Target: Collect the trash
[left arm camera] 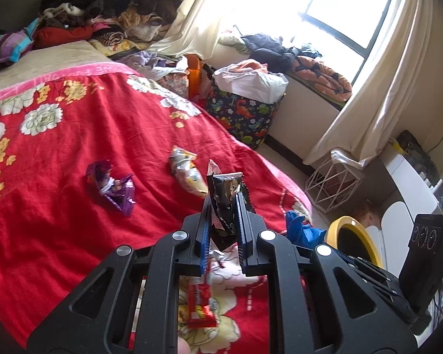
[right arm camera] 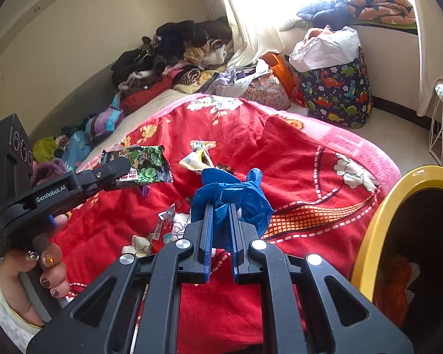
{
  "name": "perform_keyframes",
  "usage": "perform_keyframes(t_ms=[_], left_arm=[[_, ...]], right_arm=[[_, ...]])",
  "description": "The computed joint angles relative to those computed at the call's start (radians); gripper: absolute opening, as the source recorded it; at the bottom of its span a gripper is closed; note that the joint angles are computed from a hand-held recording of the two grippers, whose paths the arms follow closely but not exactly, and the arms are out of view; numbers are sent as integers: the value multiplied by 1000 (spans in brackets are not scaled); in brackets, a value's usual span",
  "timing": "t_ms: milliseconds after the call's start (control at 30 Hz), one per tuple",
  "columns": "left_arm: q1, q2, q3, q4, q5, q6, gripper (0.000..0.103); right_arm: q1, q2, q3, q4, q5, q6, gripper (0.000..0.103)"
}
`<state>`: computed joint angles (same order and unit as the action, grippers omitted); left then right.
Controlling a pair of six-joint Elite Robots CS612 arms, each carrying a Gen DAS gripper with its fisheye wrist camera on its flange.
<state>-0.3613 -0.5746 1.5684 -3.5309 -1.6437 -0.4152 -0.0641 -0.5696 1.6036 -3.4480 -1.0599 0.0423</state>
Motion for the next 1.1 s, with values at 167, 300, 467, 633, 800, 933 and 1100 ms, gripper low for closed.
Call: perform_keyframes(t_ms=[167,300,467,633,800,933,1100], left_arm=[[-10,-4,1,-6,-21,18,10],[-20,-6,4,-8,-33,31,10],[-33,-8,3,-8,-50,46,10],[-45,-9,1,-3,-64,64,10],[-55,-9,-3,4,-79,78,10],[-65,-9,-5,5,-91,89,10],[-78,-10,-3,3,-103,100,10]], right_arm=[[-15,-12,23,-39,3,24,10],[-25,-20,36,-63,4,40,10],[-37,-27,55,-93,-4,57,10],[-52,-32,70,-129,-11,75,10],[-66,-37,88,-163,-22,94,10],[-81,-41,104,-186,-33,112,10],[-98,-46,121,-215,-43,132,10]])
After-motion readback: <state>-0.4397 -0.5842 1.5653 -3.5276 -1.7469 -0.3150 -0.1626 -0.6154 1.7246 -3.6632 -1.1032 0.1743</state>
